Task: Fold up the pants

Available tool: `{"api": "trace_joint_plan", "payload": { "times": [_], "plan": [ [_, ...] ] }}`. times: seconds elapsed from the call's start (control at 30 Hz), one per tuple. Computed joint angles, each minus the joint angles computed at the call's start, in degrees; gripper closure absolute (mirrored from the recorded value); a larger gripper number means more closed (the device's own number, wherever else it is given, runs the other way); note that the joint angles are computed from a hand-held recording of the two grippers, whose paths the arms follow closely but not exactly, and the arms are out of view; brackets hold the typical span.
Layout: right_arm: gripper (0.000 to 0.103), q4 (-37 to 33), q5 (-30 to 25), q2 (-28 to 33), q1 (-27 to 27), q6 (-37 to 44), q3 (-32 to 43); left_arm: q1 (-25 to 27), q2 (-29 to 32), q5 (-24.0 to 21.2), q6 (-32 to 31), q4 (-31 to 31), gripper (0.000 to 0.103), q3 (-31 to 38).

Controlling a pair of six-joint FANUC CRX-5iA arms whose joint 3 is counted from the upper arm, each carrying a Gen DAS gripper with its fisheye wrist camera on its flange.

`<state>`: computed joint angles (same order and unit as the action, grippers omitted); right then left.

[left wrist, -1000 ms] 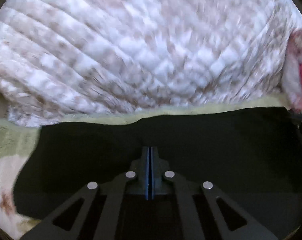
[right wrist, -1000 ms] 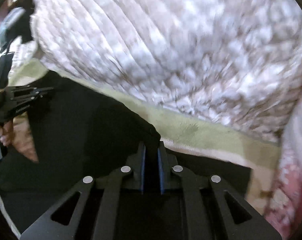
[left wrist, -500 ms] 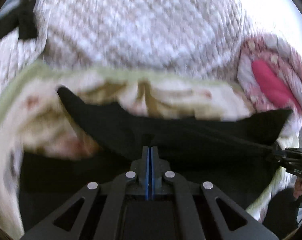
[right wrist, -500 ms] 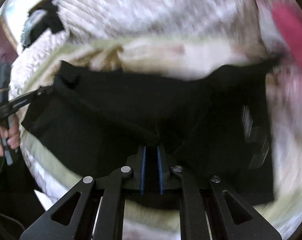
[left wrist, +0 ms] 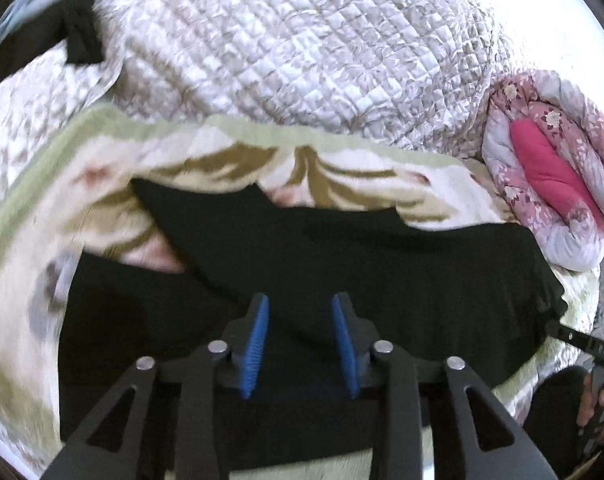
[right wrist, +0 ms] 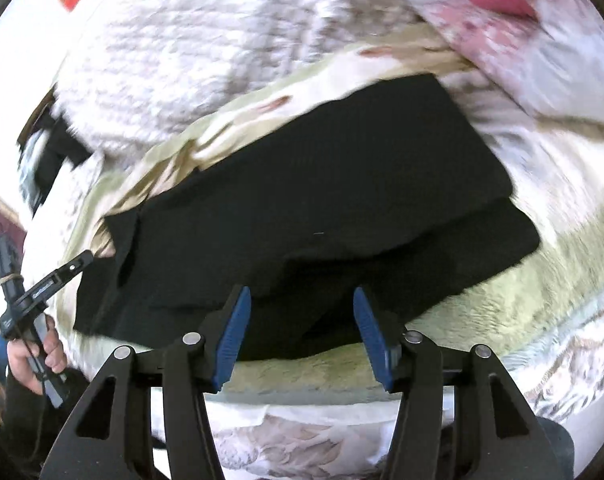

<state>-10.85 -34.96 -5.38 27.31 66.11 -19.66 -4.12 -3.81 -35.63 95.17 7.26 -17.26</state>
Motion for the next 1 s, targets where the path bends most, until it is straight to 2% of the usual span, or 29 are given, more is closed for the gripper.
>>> {"api": "trace_joint_plan", "payload": {
  "times": [0.13,0.3,0.53,0.77,0.83,0.87,0.9,0.93,1.0],
  "plan": [
    [0.049,2.5,3.4,-0.8,-1.0,-6.2,-2.1,-2.4,6.0,-1.4,3.4,-5.5,0.062,6.9],
    [0.049,-1.4,6.5,0.0,-3.5,-4.7,-1.0,-3.2,11.6,-2.8,5.9,-7.7,0.06,11.6],
    [0.049,-2.5,13.8,-0.1,-3.8,-6.5,-3.1,-2.2,14.8,-5.0,11.2,-11.7,0.054,14.6],
    [0.049,2.3,15.1,0.8,-2.9,-12.0,-3.9,-2.9,18.2,-8.5,14.4,-14.7,0.051,19.3],
    [0.059,7.5,15.6,0.9,-2.1,-17.2,-4.9,-4.4,20.5,-12.1,16.1,-18.6,0.051,23.3],
    [0.073,10.6,15.8,0.9,-1.7,-20.3,-5.6,-5.2,21.6,-13.8,16.9,-20.7,0.051,25.2],
    [0.084,12.1,15.6,1.0,-1.7,-22.1,-5.9,-5.9,22.4,-15.0,18.3,-23.1,0.062,26.6],
    [0.087,11.3,15.1,1.1,-2.1,-22.4,-5.6,-6.6,22.8,-15.8,19.7,-25.4,0.078,27.6],
    [0.094,9.3,15.1,0.9,-2.8,-21.2,-5.4,-6.7,21.9,-15.1,20.3,-26.1,0.094,26.9]
  ]
}}
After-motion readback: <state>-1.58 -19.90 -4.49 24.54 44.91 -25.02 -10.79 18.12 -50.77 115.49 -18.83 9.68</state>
